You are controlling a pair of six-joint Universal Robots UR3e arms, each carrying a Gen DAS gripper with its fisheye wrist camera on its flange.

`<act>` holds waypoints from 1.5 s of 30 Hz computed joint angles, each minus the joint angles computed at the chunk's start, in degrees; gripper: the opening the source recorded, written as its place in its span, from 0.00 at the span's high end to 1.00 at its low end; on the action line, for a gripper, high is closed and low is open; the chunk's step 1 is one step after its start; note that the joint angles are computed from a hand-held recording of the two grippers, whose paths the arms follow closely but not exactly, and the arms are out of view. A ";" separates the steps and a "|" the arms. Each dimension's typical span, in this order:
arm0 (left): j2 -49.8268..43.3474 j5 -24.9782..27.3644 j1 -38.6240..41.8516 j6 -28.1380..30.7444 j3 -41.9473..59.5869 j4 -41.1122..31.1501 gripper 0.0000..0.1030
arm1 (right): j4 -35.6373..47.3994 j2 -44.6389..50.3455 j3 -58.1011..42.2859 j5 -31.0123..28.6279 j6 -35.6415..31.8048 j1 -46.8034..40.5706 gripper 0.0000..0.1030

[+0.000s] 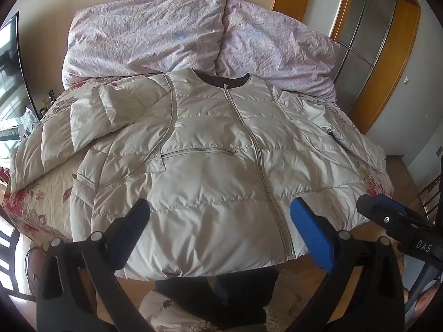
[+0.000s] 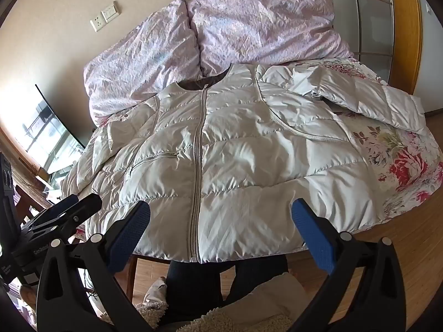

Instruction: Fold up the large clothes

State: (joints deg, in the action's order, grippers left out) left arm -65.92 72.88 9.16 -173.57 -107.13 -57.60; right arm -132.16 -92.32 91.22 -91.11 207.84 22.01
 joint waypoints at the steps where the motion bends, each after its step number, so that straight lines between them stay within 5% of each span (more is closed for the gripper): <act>1: -0.03 0.07 -0.04 -0.06 0.02 0.02 0.02 | -0.06 0.03 0.01 0.07 0.04 -0.03 0.01; 45: -0.08 -0.09 -0.06 -0.27 0.10 0.02 0.02 | -0.25 0.21 -0.03 -0.09 -0.19 -0.18 0.01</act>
State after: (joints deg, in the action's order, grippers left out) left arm -65.99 72.78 9.10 -173.84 -107.03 -57.59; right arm -132.41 -92.11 91.18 -91.19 207.65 21.82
